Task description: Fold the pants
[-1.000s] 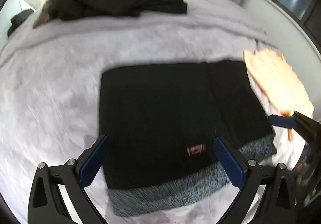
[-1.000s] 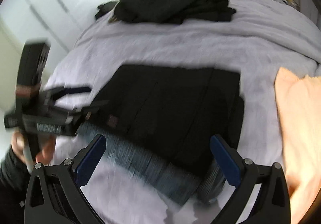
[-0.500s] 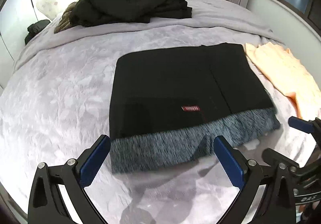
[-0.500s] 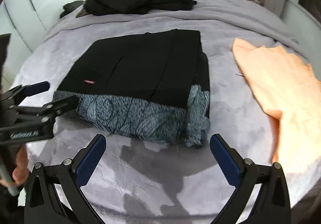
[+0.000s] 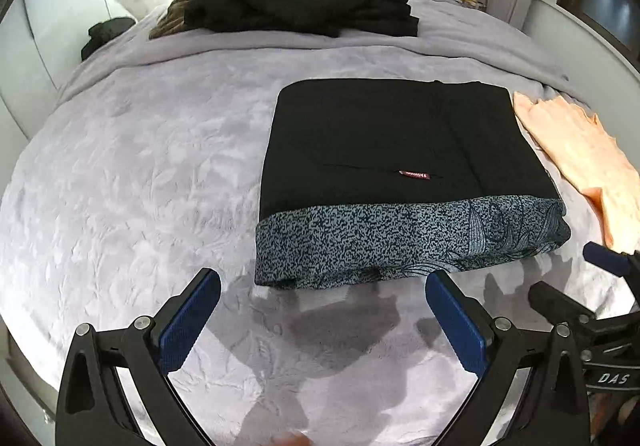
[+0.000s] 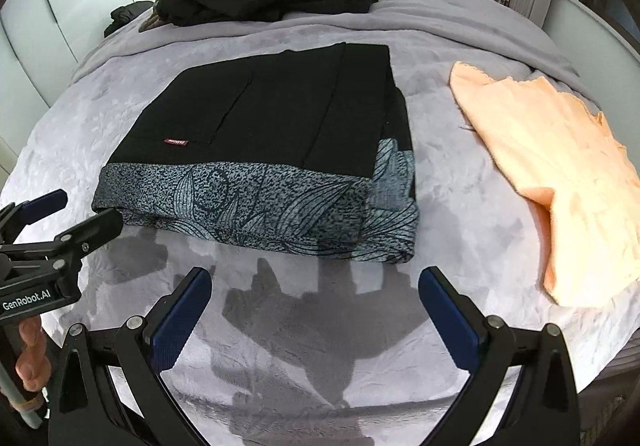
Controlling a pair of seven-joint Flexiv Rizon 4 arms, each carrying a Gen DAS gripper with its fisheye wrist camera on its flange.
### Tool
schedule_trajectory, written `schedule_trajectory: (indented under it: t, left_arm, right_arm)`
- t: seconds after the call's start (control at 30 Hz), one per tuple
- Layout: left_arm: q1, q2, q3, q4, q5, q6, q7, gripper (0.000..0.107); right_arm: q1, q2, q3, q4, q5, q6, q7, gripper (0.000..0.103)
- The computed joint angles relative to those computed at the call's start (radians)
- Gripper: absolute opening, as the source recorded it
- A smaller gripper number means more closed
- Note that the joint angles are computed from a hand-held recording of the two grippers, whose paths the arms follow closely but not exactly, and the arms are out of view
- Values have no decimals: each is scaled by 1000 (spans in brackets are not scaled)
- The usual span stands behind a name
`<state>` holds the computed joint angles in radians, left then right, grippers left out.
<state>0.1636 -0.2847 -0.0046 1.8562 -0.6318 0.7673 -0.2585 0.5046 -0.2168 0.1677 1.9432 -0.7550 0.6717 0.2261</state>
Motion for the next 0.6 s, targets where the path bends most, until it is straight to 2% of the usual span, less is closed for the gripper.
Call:
schedule_trajectory:
  t: [0.6]
  left_arm:
    - [-14,15,1,29,2,3,41,103]
  right_arm:
    - [-3,-6,-6,0,5,17,6,103]
